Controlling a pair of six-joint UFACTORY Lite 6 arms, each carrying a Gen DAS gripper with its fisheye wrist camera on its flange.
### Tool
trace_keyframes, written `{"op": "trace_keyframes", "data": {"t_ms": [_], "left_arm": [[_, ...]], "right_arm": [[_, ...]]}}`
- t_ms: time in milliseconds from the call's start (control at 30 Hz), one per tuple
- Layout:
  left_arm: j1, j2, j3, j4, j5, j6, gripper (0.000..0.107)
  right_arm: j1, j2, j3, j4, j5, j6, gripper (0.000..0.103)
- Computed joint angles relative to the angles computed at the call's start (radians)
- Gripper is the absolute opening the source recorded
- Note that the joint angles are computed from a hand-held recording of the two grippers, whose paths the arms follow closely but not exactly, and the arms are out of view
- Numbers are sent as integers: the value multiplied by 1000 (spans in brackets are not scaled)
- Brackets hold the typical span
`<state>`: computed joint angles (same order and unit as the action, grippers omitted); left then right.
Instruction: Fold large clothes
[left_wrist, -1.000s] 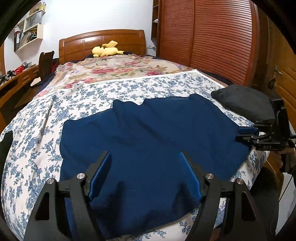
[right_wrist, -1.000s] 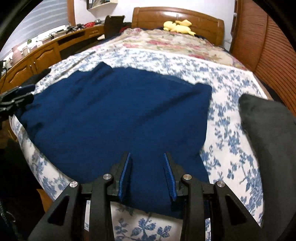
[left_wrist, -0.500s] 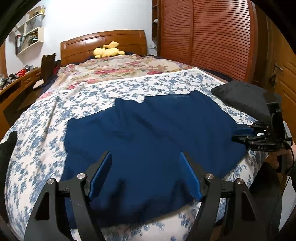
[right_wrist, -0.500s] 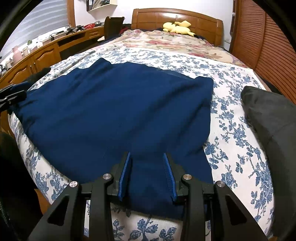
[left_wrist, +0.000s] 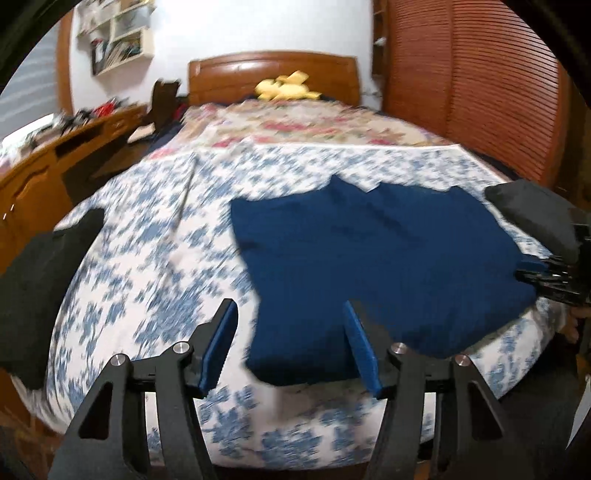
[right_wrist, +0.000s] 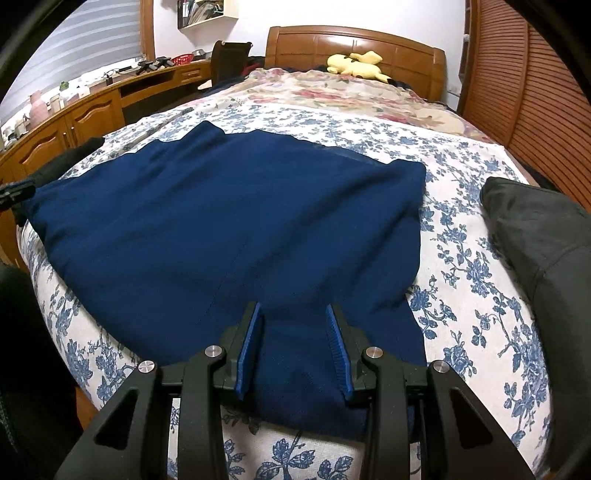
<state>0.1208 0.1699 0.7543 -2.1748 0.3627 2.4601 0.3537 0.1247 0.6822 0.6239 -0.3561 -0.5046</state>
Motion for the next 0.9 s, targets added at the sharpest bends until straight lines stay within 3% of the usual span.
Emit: {"op": "trace_keyframes", "data": {"t_ms": [133, 300, 500, 567, 633, 700, 900], "left_arm": [[42, 105, 37, 68, 8, -64, 60], [62, 161, 9, 38, 51, -26, 60], [105, 163, -18, 94, 115, -114, 60], [102, 146, -36, 78, 116, -107, 58], [97, 137, -48, 89, 125, -112, 46], [90, 128, -55, 96, 123, -119, 42], [108, 131, -54, 146, 137, -180, 41]], "right_arm": [[-3, -2, -1, -8, 4, 9, 37], [-7, -7, 7, 8, 24, -3, 37], [43, -52, 8, 240, 6, -218, 37], [54, -82, 0, 216, 28, -196, 37], [80, -103, 2, 216, 37, -197, 37], [117, -99, 26, 240, 43, -218, 37], [200, 46, 185, 97, 82, -80, 37]]}}
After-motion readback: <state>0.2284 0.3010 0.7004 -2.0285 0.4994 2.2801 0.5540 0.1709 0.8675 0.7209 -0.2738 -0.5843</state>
